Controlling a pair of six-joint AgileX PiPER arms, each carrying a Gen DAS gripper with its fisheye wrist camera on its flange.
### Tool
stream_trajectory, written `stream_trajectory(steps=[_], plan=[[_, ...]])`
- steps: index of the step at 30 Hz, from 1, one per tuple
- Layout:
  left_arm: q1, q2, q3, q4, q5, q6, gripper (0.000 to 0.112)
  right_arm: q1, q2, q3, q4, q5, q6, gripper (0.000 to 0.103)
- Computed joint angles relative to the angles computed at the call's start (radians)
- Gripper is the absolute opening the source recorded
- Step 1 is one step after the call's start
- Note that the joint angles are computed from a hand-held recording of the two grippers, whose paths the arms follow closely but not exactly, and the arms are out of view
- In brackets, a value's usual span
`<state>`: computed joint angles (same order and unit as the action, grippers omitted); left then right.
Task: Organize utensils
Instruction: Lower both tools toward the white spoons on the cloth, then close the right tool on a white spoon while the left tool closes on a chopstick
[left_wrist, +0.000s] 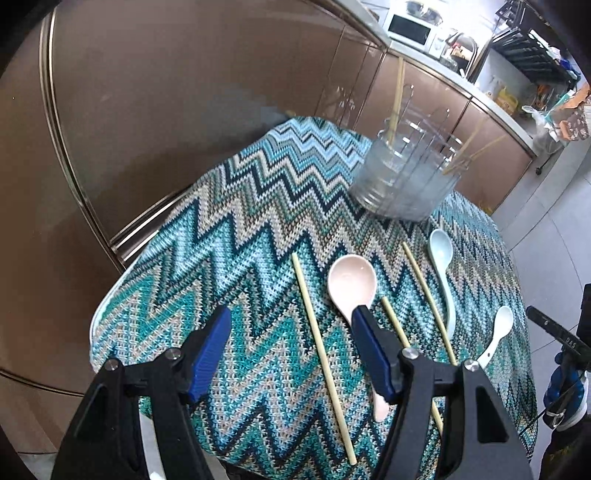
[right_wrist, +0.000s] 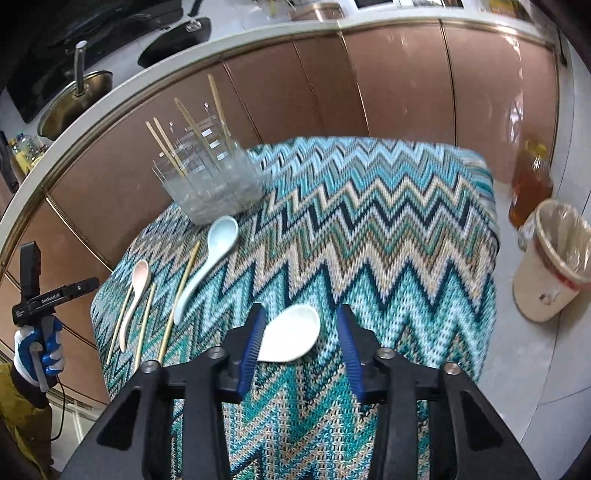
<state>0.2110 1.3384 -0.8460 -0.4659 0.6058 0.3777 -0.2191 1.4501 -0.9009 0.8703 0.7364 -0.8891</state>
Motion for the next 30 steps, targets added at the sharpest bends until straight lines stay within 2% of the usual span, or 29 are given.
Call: stream_trajectory(steps=[7,14,25,30], plan=[[0.01,0.101,-0.055,-0.019,0.033,-0.006,0.051,-0.02,0.073,-0.002,0.027,0.013,-0.027,0.034],[-0.005,0.174,-0.107,-0.041,0.064,-0.014,0.041,-0.023,0.089,-0.003,0.029,0.022,-0.031,0.033],[-0.059,0.259,-0.2,0.047,0.118,-0.104,0.022,-0.017,0.135,-0.026,0.027,0.023,-0.03,0.029],[-0.071,0.304,-0.246,0.063,0.151,-0.125,0.016,-0.015,0.157,-0.044,0.016,0.03,-0.025,0.027]])
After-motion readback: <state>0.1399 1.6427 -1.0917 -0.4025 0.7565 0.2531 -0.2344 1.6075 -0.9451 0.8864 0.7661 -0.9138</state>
